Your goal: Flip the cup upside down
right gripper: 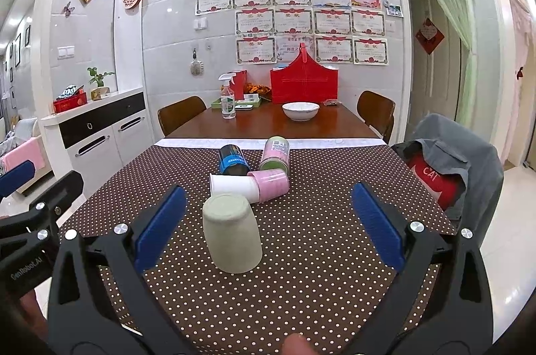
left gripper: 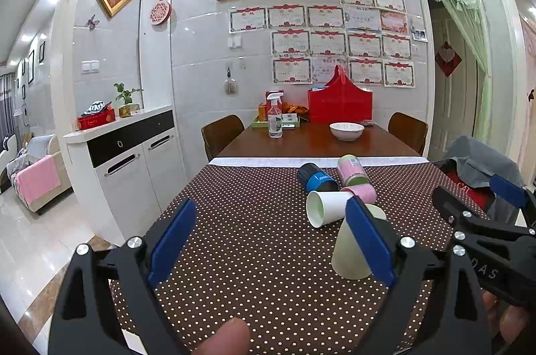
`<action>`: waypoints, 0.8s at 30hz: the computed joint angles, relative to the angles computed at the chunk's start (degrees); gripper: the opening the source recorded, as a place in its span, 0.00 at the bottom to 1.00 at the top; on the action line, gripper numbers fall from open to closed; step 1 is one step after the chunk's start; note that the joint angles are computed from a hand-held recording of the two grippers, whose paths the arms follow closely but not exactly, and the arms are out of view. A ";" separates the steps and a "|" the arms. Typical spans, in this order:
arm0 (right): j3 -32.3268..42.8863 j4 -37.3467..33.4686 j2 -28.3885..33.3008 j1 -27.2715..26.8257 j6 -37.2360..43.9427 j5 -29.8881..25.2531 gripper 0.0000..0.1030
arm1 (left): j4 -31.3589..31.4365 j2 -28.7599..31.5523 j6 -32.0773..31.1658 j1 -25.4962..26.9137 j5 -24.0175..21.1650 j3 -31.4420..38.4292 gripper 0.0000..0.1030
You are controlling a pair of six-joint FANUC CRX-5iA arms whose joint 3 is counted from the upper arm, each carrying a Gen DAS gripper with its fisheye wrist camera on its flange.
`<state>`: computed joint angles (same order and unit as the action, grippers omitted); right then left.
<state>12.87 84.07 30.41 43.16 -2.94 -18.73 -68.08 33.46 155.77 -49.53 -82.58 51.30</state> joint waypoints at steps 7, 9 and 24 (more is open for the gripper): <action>-0.05 1.22 -0.03 -0.08 -1.01 -0.04 0.94 | -0.83 -0.34 -0.19 -0.33 -0.25 -0.40 0.87; -0.06 1.11 -0.05 -0.08 -0.92 0.02 0.94 | -0.99 -0.42 -0.18 -0.39 -0.28 -0.48 0.87; 0.23 -0.54 0.07 0.26 0.40 -0.08 0.94 | -1.92 -0.60 -0.79 -0.67 0.61 -0.66 0.96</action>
<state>13.10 83.53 30.48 43.42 -2.54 -18.82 -70.00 32.86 154.98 -50.20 -81.97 50.63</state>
